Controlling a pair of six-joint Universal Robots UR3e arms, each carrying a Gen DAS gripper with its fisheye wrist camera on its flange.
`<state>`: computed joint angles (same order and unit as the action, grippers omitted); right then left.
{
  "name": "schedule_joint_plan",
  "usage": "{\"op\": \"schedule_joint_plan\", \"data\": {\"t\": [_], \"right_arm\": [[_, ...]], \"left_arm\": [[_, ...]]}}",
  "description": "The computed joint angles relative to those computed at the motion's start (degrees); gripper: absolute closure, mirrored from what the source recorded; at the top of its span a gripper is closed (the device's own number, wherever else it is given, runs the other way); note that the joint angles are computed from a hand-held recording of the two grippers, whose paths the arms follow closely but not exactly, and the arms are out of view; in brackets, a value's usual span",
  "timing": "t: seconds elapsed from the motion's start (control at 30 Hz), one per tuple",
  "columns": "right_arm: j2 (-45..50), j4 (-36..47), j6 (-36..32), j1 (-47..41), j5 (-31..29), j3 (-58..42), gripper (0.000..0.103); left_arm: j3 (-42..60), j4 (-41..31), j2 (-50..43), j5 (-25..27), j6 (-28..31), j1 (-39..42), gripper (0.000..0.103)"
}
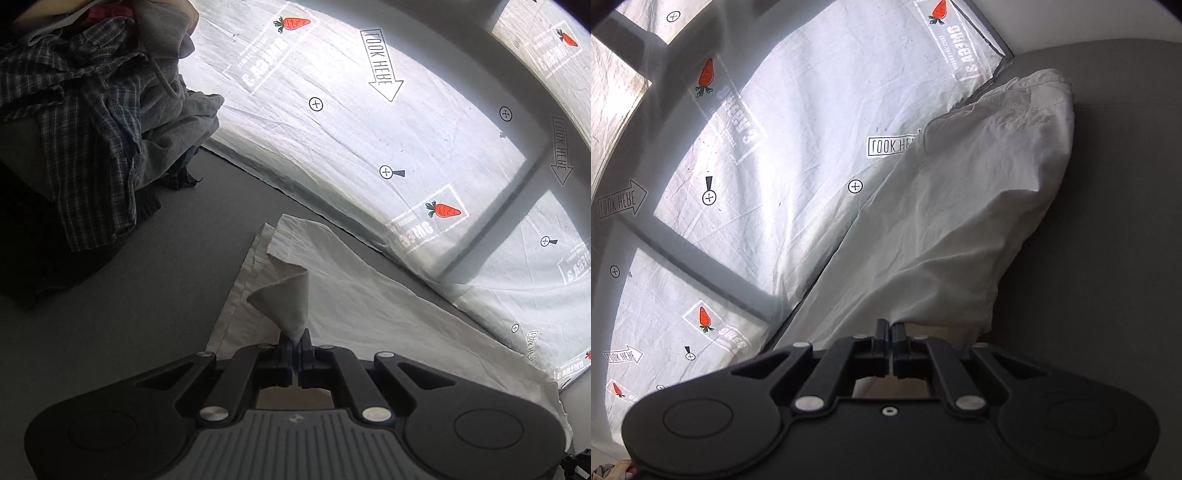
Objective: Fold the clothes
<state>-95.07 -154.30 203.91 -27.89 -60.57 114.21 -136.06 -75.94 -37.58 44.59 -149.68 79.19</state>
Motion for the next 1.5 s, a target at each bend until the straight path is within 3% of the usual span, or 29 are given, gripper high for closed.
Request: {"op": "schedule_joint_plan", "data": {"t": [0.03, 0.1, 0.17, 0.23, 0.37, 0.47, 0.6, 0.67, 0.7, 0.8, 0.93, 1.0, 1.07, 1.13, 1.3, 1.37, 1.5], "right_arm": [[0.48, 4.25, -2.09, 1.17, -2.95, -1.14, 0.1], [0.36, 8.73, -3.8, 2.75, -7.09, -1.62, 0.096], [-1.24, 10.67, -3.78, 3.01, -8.79, -0.84, 0.086], [-2.83, 11.97, -4.4, 2.66, -9.22, -0.6, 0.065], [-3.16, 13.7, -7.09, 6.52, -15.35, -3.54, 0.054], [-1.46, 11.11, -8.85, 11.46, -20.85, -6.13, 0.046], [2.39, 4.38, -11.42, 19.19, -29.1, -9.64, 0.016], [5.81, 2.14, -14.37, 22.69, -30.86, -12.72, 0.011], [7.54, 1.76, -15.87, 24.06, -30.96, -14.18, 0.006], [12.9, 1.73, -19.78, 27.61, -30.32, -18.27, 0.005], [18.52, 1.82, -17.98, 29.74, -27.64, -19.66, 0.004], [20.37, 0.5, -15.74, 30.55, -27.84, -18.8, 0.002], [21.73, -3.11, -17.87, 31.86, -29.81, -16.33, 0.001], [22.3, -9.68, -22.97, 33.73, -32.72, -12.14, 0.0], [22.43, -23.45, -23.94, 33.1, -31.63, -4.09, 0.0], [22.43, -23.96, -24.0, 33.01, -31.56, -3.86, 0.0], [22.36, -24.5, -24.1, 32.73, -31.29, -3.46, 0.0]], "left_arm": [[-2.43, 5.13, -2.11, 5.14, -2.66, -3.13, 0.1], [-3.64, 5.49, -3.4, 8.47, -3.12, -4.07, 0.099], [-2.82, 2.52, -2.52, 7.42, -0.99, -2.11, 0.094], [-1.27, -0.04, -2.01, 5.17, 0.77, 0.27, 0.089], [0.35, -3.24, -1.51, 3.68, 2.3, 3.62, 0.076], [1.09, -4.62, -0.58, 5.43, 3.2, 4.23, 0.07], [0.92, -1.87, 0.74, 8.01, 0.17, 5.44, 0.06], [0.96, 0.28, 0.24, 9.75, -2.45, 6.14, 0.05], [1.18, -0.07, -0.32, 9.56, -2.93, 7.16, 0.05], [3.31, -8.38, -0.87, 6.64, 0.87, 12.03, 0.049], [4.04, -16.85, 1.48, 4.51, 6.74, 13.83, 0.037], [3.12, -15.06, 2.07, 5.4, 5.6, 11.81, 0.035], [3.34, -15.69, 1.4, 5.15, 6.33, 11.08, 0.034], [3.08, -15.23, 0.18, 4.89, 5.77, 10.12, 0.03], [-0.13, -7.73, -2.32, 6.44, 0.87, 5.04, 0.028], [-1.46, -6.93, -1.01, 5.94, 1.3, 4.82, 0.021], [-3.48, -2.34, 0.12, 6.83, -0.51, 2.61, 0.023]]}}
